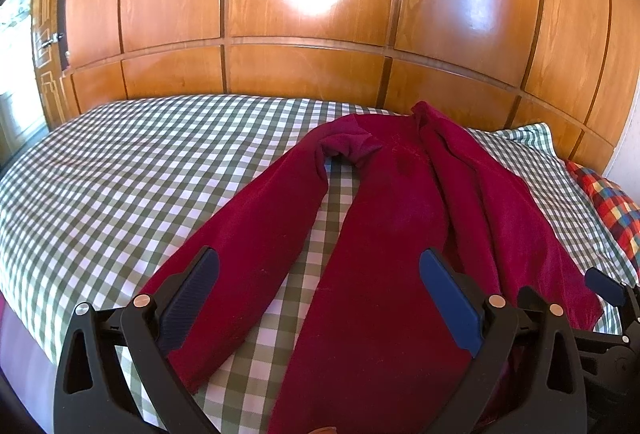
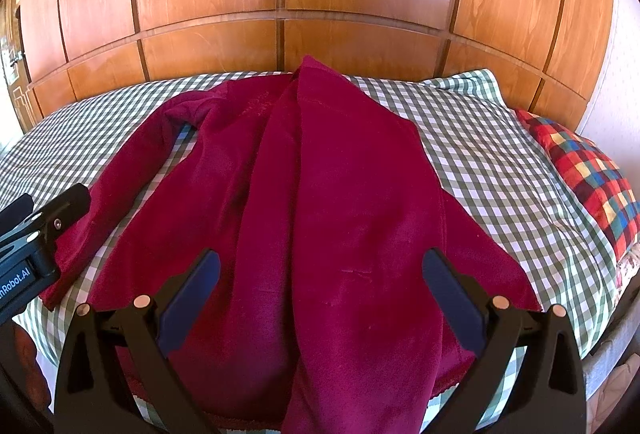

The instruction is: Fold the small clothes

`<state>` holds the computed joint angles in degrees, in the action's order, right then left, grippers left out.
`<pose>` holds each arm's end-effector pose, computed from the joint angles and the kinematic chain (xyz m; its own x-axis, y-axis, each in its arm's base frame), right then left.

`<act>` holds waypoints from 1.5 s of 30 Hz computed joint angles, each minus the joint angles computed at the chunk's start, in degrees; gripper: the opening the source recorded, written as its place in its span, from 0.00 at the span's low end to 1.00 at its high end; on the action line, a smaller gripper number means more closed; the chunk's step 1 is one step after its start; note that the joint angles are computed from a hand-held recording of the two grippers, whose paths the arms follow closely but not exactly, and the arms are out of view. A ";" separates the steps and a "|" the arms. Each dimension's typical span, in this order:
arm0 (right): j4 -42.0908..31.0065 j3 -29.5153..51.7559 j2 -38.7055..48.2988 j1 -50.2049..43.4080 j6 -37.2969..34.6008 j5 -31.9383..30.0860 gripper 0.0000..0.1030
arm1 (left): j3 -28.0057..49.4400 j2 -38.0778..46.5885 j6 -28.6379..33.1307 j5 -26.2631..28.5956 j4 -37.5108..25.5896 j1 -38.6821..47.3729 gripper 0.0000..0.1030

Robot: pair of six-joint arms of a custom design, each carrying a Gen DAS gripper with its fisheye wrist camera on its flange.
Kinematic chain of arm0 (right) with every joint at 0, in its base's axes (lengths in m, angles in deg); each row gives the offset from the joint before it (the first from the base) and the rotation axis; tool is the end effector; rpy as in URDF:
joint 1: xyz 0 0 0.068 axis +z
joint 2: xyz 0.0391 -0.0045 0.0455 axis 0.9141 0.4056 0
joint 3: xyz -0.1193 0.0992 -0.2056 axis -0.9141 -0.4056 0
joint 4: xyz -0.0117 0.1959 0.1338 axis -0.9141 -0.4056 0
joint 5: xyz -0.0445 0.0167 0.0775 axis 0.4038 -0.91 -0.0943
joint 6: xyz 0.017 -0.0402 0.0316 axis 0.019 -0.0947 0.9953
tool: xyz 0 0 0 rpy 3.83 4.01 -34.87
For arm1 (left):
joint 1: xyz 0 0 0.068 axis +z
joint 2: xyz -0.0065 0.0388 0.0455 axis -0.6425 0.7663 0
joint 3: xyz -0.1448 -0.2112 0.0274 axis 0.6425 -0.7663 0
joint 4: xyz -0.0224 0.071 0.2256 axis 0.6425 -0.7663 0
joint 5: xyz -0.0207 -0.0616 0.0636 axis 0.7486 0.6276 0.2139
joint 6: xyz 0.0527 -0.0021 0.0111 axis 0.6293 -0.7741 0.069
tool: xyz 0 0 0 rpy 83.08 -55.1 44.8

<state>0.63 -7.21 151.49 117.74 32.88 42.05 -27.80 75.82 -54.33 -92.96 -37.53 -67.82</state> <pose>0.2005 0.2141 0.2069 -0.6655 0.2138 -0.7151 0.3370 0.9409 -0.0324 0.2530 -0.1287 0.2101 -0.6182 0.1044 -0.7790 0.2623 0.9617 -0.0794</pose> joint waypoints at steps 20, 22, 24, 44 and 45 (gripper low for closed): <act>0.22 0.19 -0.18 -0.13 -1.41 -0.10 0.98 | 0.39 0.25 0.04 0.34 -0.37 0.35 0.96; 0.85 -0.27 -0.34 -0.26 -1.81 -0.57 0.98 | 0.59 0.42 0.08 0.42 -0.64 0.42 0.96; 3.42 -2.26 -2.09 -1.02 -4.32 -2.10 0.98 | 0.89 0.83 0.35 0.82 -1.03 0.46 0.96; 17.44 -31.19 -28.22 -16.14 -11.26 -28.96 0.48 | 3.33 10.63 7.75 17.19 -4.68 3.30 0.96; 17.31 -30.83 -27.00 -15.47 -11.20 -28.45 0.28 | 4.03 11.84 7.92 17.95 -5.50 3.25 0.96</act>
<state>17.94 -38.04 124.49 102.27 21.68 13.60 -23.77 87.67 -46.41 -75.00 -43.03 -64.57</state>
